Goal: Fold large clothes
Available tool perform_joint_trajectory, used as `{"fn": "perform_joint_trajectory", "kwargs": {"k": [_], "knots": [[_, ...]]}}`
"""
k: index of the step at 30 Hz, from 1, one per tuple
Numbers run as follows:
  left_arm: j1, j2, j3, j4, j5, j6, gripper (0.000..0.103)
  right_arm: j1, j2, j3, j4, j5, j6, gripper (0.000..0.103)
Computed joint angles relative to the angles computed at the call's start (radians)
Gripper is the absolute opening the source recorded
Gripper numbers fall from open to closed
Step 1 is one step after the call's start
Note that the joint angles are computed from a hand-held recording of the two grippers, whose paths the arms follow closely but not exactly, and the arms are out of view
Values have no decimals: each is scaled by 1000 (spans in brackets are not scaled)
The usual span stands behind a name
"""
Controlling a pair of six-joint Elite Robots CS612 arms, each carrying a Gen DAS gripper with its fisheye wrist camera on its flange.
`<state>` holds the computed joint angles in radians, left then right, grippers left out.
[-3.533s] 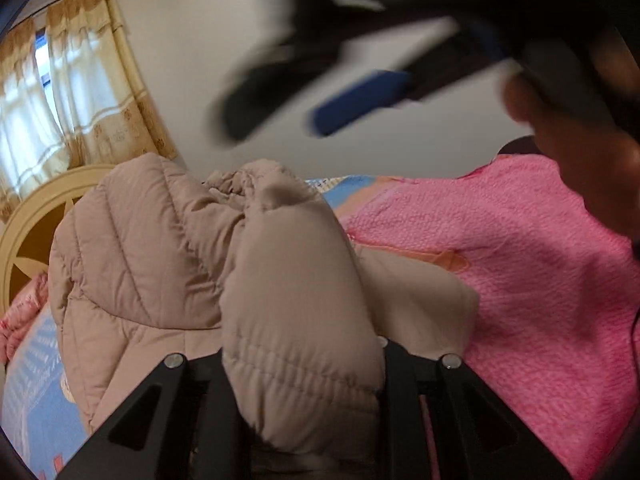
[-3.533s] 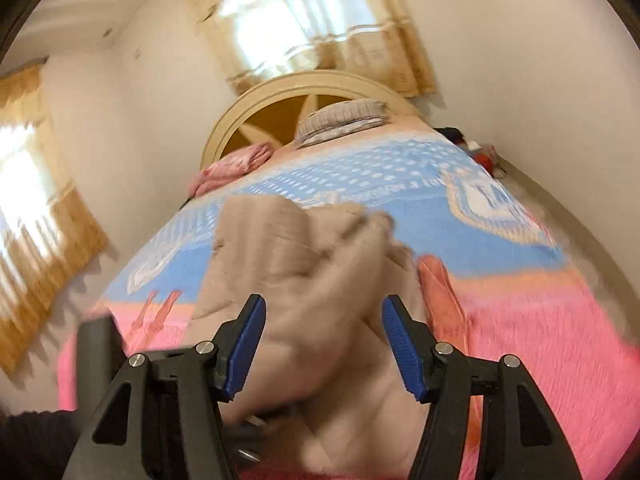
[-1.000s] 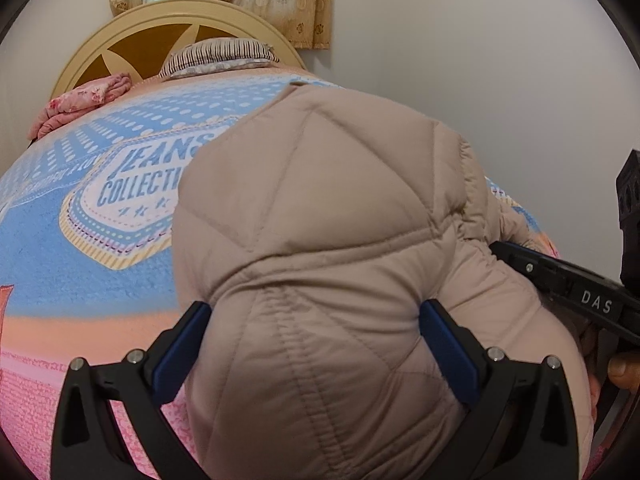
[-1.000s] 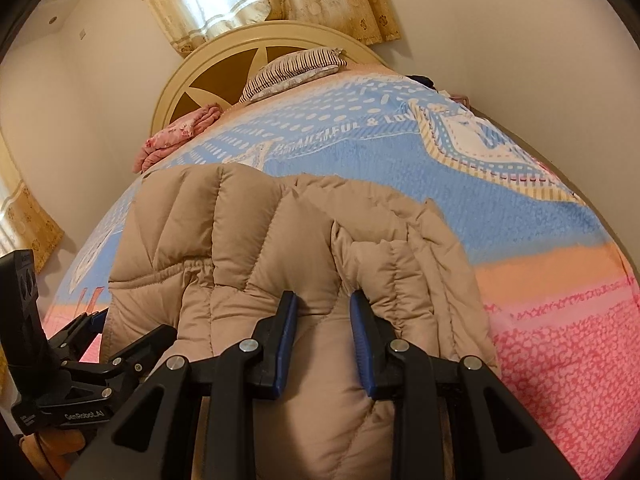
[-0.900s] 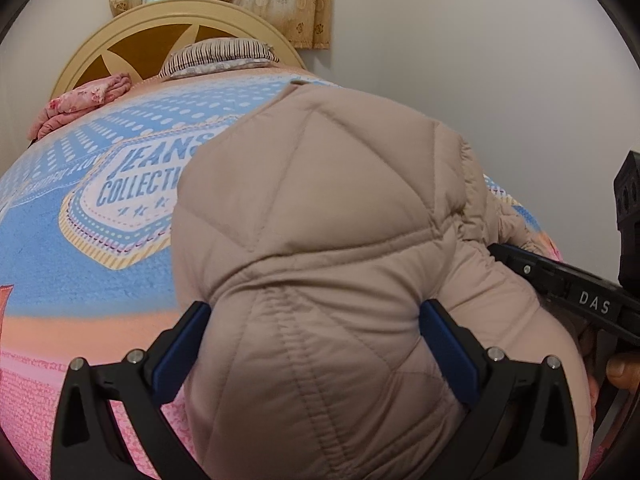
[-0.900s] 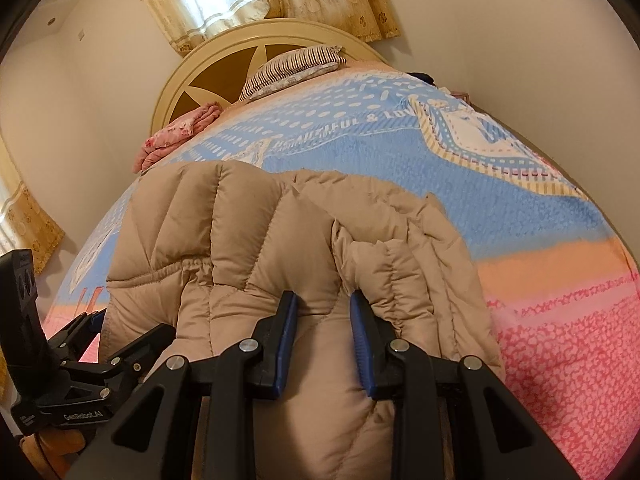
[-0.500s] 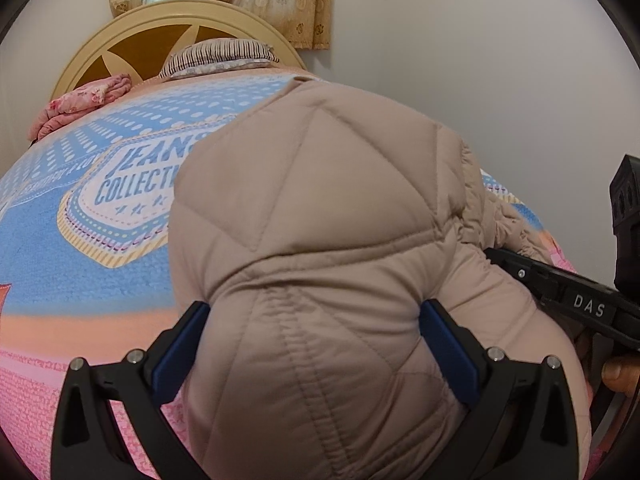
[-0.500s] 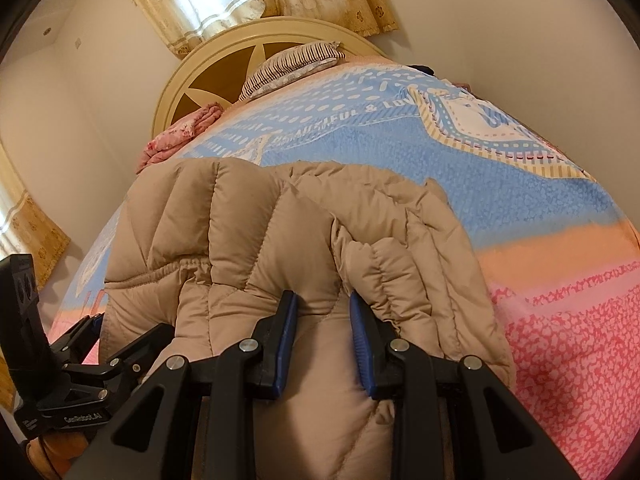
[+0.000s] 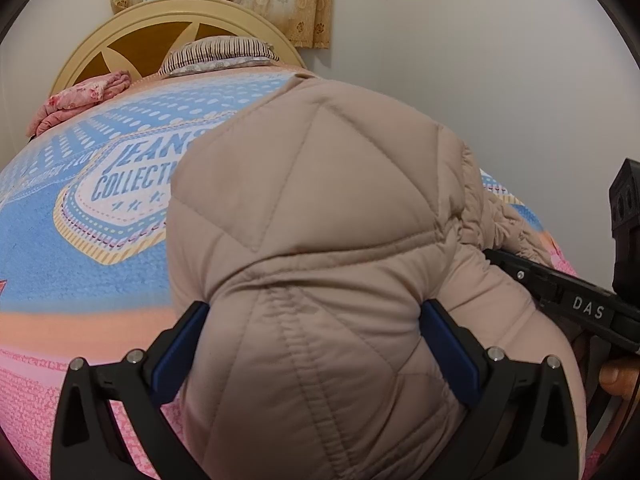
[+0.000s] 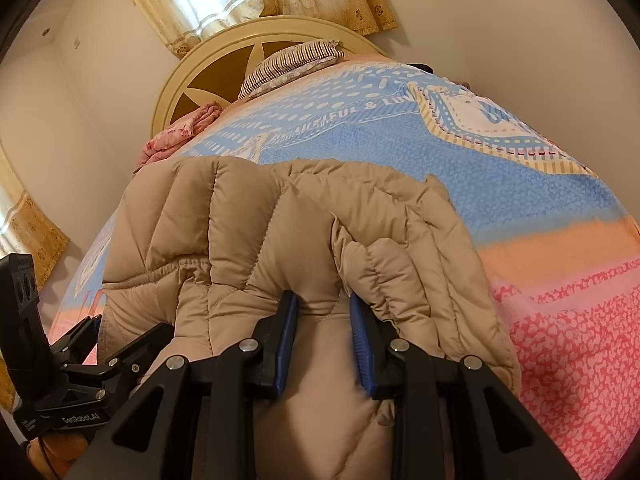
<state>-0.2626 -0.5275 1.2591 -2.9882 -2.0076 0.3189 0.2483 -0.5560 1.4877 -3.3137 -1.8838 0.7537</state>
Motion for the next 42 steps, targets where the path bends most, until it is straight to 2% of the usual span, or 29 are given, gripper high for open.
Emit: {"fn": "perform_joint_trajectory", "kwargs": {"k": [2,4,6,7,8,9,11,12,13,15,16,19,21,25,28,29,31,33,35,37,40,42], "knots": [[4,1,-6,15,-16,3,103,6,-9,8,-10,-23,-18,30],[12,0,-9,26,-41,9,103,19,-19,28,-50,-78,-28,40],[29,-2,-2,-4,-81,6,103,42,-30,38,-58,-189,-43,76],[36,-1,0,-15,-93,-4,103,56,-37,46,-55,-270,-52,81],[46,0,-1,-14,-115,-18,103,64,-38,54,-71,-309,-63,83],[56,3,-6,-3,-141,-32,103,64,-45,64,-63,-306,-62,83],[75,11,-19,14,-191,-58,103,48,-70,99,11,-261,-19,83],[84,18,-34,52,-223,-63,103,37,-75,117,-3,-215,-11,83],[91,25,-53,105,-257,-70,103,24,-79,132,-13,-150,-1,83],[112,54,-115,247,-372,-100,103,-7,-81,159,-48,-19,37,83],[116,64,-136,295,-401,-99,103,-21,-79,171,-82,35,58,83],[122,94,-199,454,-484,-57,103,-44,-73,175,-107,122,61,83],[123,113,-235,546,-524,-39,103,-61,-61,175,-138,206,70,83],[116,114,-234,527,-520,-17,103,-87,-35,175,-201,325,120,83],[109,116,-240,544,-518,4,103,-93,-11,166,-260,364,134,82],[105,116,-244,554,-516,13,103,-93,-8,160,-252,375,130,81],[98,117,-250,569,-515,33,103,-100,4,145,-281,449,147,64],[94,111,-241,558,-518,51,102,-98,11,129,-285,463,155,48],[92,96,-212,500,-512,53,92,-84,7,124,-279,431,139,37],[92,80,-191,465,-498,56,77,-72,-2,125,-267,395,139,31],[93,53,-161,436,-483,68,65,-51,-15,126,-256,345,135,25],[96,28,-126,375,-468,79,63,-39,-17,124,-271,334,137,22]]}}
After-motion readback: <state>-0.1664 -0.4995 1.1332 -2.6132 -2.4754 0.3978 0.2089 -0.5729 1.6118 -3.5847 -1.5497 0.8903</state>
